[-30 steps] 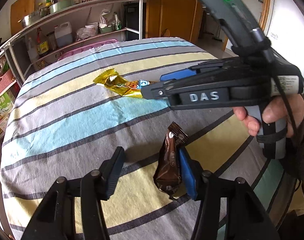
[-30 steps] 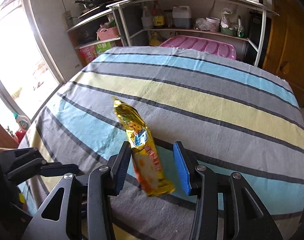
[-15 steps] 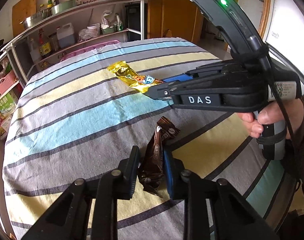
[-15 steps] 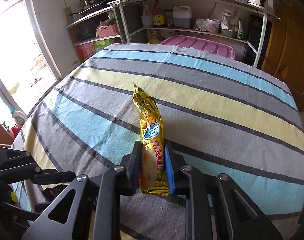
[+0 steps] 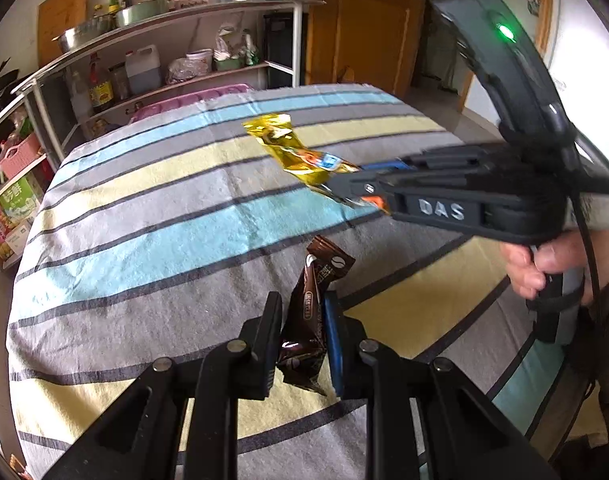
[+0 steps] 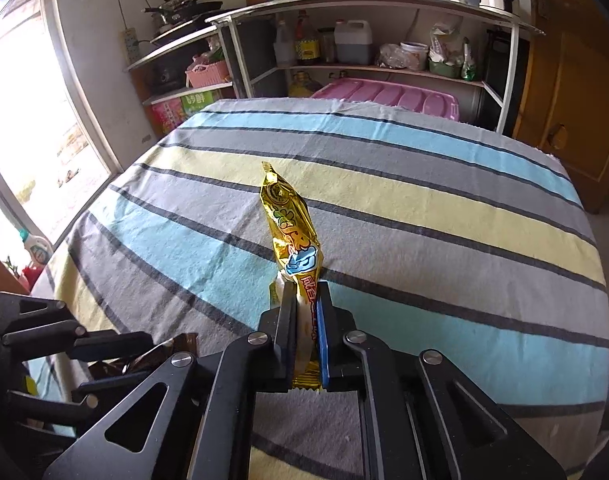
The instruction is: Collect trash
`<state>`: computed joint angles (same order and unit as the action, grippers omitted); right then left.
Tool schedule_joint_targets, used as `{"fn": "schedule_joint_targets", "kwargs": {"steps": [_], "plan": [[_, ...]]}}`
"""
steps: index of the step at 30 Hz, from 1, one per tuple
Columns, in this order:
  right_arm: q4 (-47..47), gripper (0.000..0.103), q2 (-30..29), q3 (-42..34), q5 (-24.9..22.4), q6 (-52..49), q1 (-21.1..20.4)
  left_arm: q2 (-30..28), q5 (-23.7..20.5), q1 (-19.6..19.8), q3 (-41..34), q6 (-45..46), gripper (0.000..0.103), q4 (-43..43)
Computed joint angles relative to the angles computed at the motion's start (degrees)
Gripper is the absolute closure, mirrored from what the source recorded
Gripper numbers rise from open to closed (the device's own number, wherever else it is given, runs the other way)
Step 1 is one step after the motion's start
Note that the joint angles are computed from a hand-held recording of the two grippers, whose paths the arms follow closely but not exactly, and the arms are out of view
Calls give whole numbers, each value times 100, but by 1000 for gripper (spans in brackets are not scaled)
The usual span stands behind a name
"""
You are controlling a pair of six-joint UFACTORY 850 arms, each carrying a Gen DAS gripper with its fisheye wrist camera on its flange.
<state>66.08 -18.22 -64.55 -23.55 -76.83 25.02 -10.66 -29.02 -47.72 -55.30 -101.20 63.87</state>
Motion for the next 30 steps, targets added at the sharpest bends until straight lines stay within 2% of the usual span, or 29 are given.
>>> {"fn": "schedule_joint_targets", "kwargs": {"steps": [17, 21, 27, 29, 30], "plan": [[1363, 95, 1110, 1005, 20, -851, -481, 22, -399, -308, -333, -171, 81, 327], [1575, 95, 1447, 1297, 104, -1029, -627, -38, -390, -360, -495, -80, 85, 371], [1906, 95, 1855, 1642, 162, -1223, -889, -106, -415, -449, -624, -39, 86, 499], [1932, 95, 1953, 1721, 85, -1238, -985, -105, -323, -415, -582, 158, 85, 290], [1958, 95, 1995, 1756, 104, -1264, -1005, -122, -465, -422, -569, 252, 85, 160]]}}
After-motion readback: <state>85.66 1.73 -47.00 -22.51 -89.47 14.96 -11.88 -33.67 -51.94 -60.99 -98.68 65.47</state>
